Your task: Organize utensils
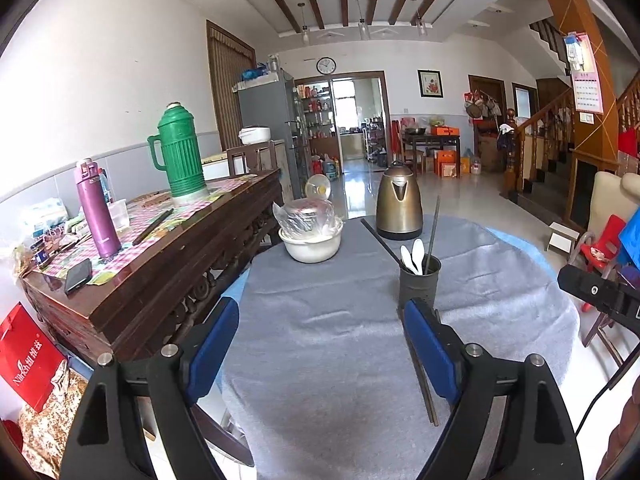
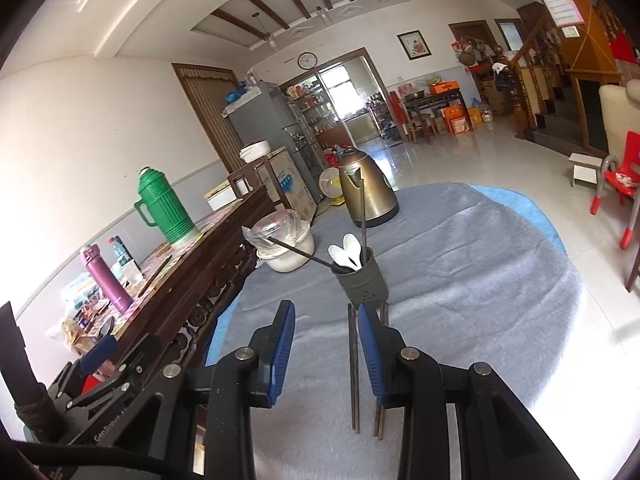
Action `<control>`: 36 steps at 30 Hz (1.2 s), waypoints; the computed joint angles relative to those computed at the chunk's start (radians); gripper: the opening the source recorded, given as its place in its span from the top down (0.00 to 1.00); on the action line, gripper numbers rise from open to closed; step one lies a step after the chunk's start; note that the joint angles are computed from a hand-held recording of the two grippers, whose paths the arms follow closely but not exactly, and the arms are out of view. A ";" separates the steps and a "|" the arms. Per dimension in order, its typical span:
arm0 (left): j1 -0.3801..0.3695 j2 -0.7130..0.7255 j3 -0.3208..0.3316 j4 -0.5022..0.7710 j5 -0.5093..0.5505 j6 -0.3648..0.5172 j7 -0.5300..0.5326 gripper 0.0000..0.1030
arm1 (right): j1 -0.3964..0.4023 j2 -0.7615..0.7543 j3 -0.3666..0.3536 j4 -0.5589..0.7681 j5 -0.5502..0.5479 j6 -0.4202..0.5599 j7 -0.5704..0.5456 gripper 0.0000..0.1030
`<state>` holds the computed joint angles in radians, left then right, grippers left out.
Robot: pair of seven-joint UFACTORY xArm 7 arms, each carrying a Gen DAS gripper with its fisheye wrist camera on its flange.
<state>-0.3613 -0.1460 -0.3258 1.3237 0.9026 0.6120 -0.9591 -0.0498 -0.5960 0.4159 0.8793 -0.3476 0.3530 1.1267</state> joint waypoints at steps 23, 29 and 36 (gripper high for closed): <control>0.024 -0.037 -0.018 -0.044 -0.028 0.008 0.018 0.17 | -0.026 -0.068 0.047 -0.063 -0.036 0.021 0.020 0.38; 0.026 -0.038 -0.018 -0.044 -0.028 0.010 0.002 0.17 | -0.014 -0.072 0.037 -0.078 -0.029 0.021 0.014 0.38; 0.034 -0.050 -0.021 -0.049 -0.024 0.007 -0.002 0.16 | -0.026 -0.094 0.056 -0.082 -0.040 0.025 0.012 0.38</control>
